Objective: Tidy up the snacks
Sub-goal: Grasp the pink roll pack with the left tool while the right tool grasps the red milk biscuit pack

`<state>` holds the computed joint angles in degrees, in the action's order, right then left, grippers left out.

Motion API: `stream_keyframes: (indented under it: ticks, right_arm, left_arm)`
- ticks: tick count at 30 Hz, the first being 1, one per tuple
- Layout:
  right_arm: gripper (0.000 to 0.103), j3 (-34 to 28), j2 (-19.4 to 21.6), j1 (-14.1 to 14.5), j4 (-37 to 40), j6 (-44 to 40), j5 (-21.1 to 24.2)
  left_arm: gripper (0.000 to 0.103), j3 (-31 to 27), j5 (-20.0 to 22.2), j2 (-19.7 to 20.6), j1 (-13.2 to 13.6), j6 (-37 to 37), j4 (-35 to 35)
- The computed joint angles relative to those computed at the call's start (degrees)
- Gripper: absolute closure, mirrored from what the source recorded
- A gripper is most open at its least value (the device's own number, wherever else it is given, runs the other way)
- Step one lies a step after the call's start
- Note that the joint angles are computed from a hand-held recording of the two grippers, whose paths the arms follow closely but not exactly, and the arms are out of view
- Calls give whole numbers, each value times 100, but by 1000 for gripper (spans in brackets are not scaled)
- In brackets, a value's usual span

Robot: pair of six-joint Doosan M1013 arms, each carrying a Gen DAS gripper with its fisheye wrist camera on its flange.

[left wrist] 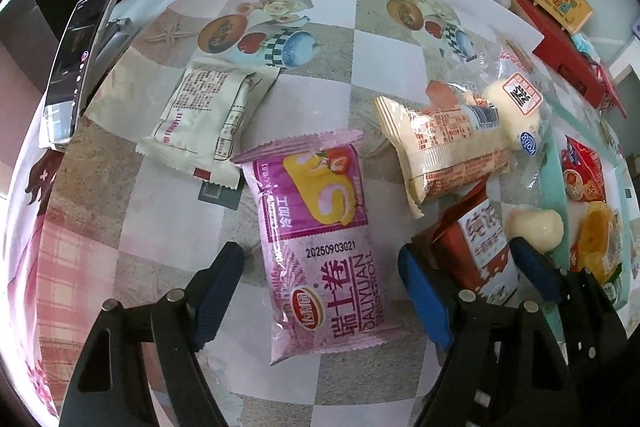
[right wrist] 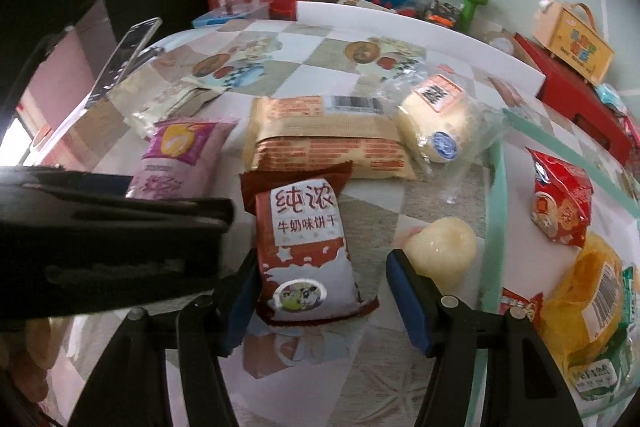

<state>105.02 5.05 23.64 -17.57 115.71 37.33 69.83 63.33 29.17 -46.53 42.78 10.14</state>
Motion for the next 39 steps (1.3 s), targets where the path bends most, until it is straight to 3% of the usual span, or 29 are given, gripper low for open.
stream_keyframes:
  ticks: [3, 8, 10, 13, 27, 29, 34, 39]
  right_arm:
    - [42, -1, -10, -22, -45, 108, 25]
    - [48, -5, -16, -20, -77, 183, 35]
    - [50, -4, -21, -24, -58, 200, 27]
    - [55, 0, -30, -23, -66, 221, 14]
    - [63, 105, -324, -21, -217, 527, -525]
    - [80, 118, -388, -17, -286, 599, -626]
    - [81, 144, -507, -33, -396, 751, -763]
    - [81, 117, -456, -157, 335, 114, -672]
  left_arm:
    - [24, 56, 35, -52, -6, 26, 40]
    - [41, 134, 42, -129, -8, -26, 150]
    - [55, 148, 2, -148, 1, -2, 128]
    - [60, 179, -106, -183, 26, 52, 27]
    - [62, 355, -483, -401, -14, -116, 32]
    - [62, 397, -574, -474, -40, -187, 134]
    - [62, 472, -746, -614, -94, -352, 366]
    - [62, 456, -650, -617, -108, -334, 347]
